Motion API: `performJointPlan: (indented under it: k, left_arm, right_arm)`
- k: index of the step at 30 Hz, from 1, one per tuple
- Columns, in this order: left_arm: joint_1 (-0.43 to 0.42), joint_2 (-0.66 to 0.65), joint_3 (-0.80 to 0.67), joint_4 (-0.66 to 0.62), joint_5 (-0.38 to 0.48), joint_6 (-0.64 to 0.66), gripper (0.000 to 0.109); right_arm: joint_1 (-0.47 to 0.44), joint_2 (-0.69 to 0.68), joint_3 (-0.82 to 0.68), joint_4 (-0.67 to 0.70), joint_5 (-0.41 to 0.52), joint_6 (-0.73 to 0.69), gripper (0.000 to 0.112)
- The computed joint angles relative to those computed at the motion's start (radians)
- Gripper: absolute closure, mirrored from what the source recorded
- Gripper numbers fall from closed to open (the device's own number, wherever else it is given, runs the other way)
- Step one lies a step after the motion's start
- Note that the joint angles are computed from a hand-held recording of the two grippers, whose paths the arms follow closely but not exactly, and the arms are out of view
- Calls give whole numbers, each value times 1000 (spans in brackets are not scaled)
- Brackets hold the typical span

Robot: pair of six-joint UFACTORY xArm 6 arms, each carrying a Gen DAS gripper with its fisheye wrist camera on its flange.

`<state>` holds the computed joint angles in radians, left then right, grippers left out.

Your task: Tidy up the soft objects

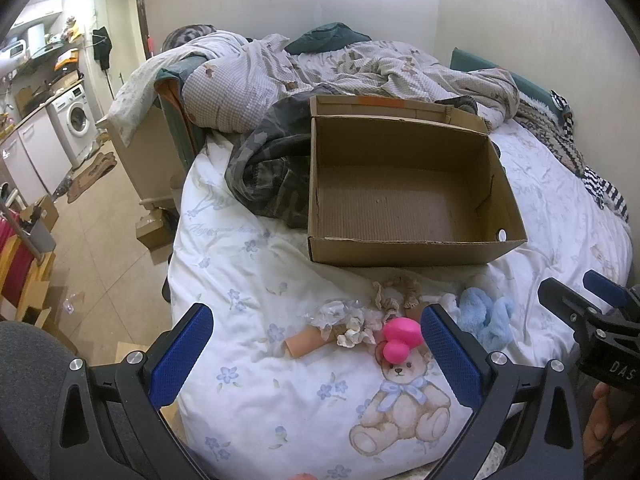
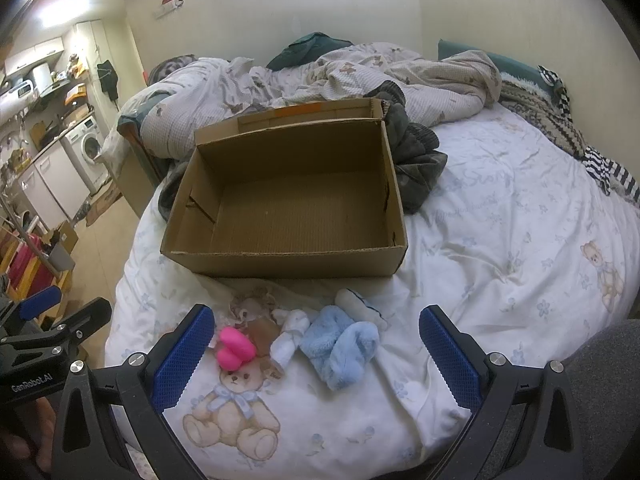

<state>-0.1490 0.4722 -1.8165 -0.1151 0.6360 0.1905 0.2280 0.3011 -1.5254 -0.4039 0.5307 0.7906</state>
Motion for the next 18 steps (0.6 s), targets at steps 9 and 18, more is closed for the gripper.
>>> performJointPlan:
  k: [9,18]
  left_arm:
    - [1,1,-4,-2,5,3,6]
    - [1,2,-7,-3,8,2,6]
  right_arm:
    - [0,1,-2,0,2,0,9]
    - [0,0,-1,2,3,-3,9]
